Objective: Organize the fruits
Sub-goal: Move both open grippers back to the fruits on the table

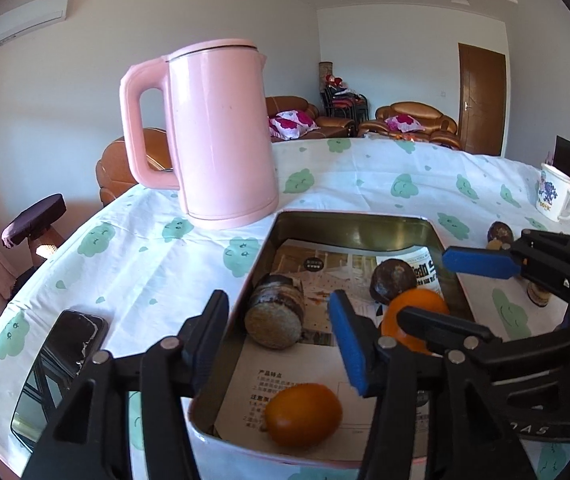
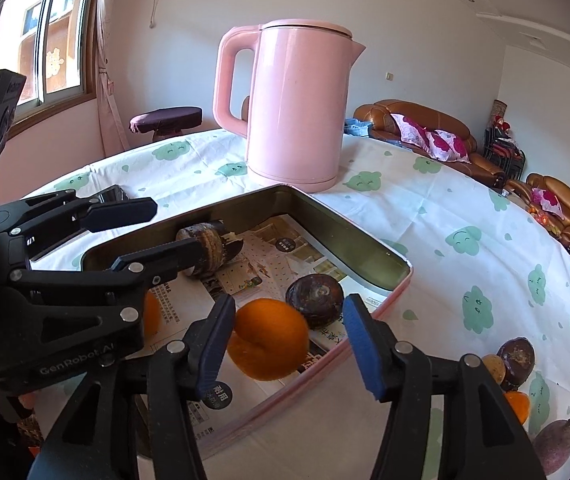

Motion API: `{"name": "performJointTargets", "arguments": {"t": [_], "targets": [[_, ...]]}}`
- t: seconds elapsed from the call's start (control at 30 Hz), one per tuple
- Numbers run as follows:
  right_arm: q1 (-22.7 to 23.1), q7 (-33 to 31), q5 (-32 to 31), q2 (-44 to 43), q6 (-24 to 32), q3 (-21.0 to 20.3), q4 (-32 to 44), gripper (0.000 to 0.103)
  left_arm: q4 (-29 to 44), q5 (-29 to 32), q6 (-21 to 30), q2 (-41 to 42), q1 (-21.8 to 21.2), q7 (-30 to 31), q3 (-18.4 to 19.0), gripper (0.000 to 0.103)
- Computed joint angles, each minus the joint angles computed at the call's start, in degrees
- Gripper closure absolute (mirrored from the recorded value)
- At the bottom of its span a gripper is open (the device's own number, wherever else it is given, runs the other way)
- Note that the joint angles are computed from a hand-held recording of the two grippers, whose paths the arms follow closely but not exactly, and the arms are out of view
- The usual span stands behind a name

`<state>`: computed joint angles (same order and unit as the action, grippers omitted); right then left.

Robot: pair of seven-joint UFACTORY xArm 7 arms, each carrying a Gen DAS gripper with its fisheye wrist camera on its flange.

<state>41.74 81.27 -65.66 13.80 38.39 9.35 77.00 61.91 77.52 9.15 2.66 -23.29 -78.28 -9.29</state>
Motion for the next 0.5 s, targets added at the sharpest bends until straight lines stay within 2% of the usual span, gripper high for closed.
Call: {"name": "performJointTargets", "arguments": {"t": [0.03,0.13,0.27,0.37,0.5], "targets": [[0.2,0.7,-0.3,-0.6,0.5,0.0,-0.5,0.039,0.1,1.5,-0.2,-0.3,0.0,-1.9,0.1,0.036],[0.2,3.4,-2.1,-3.6,2.2,0.4,-3.4,0.038,0.4,5.6,-1.6,-1.3,0.2,-7.0,-0.2,0.032],[-1.2,8.5,-5.0,-10.0,4.9,2.6,-9.6,0.038,1.5,7.8,-2.6,-1.4,-0.2,-8.8,-1.5,0.029],[-2.7,10.9,-5.3,-15.8,9.8,5.1,-14.9,0.037,2.9,6.4,-2.6,-0.3,-1.5,-6.4,-2.5,0.028],[-5.0,13.0,-2.5,-23.6,17.2,8.5,-22.1,0.031,5.4,0.8,-3.3,2.5,-4.2,0.2,-3.1,0.026]]}}
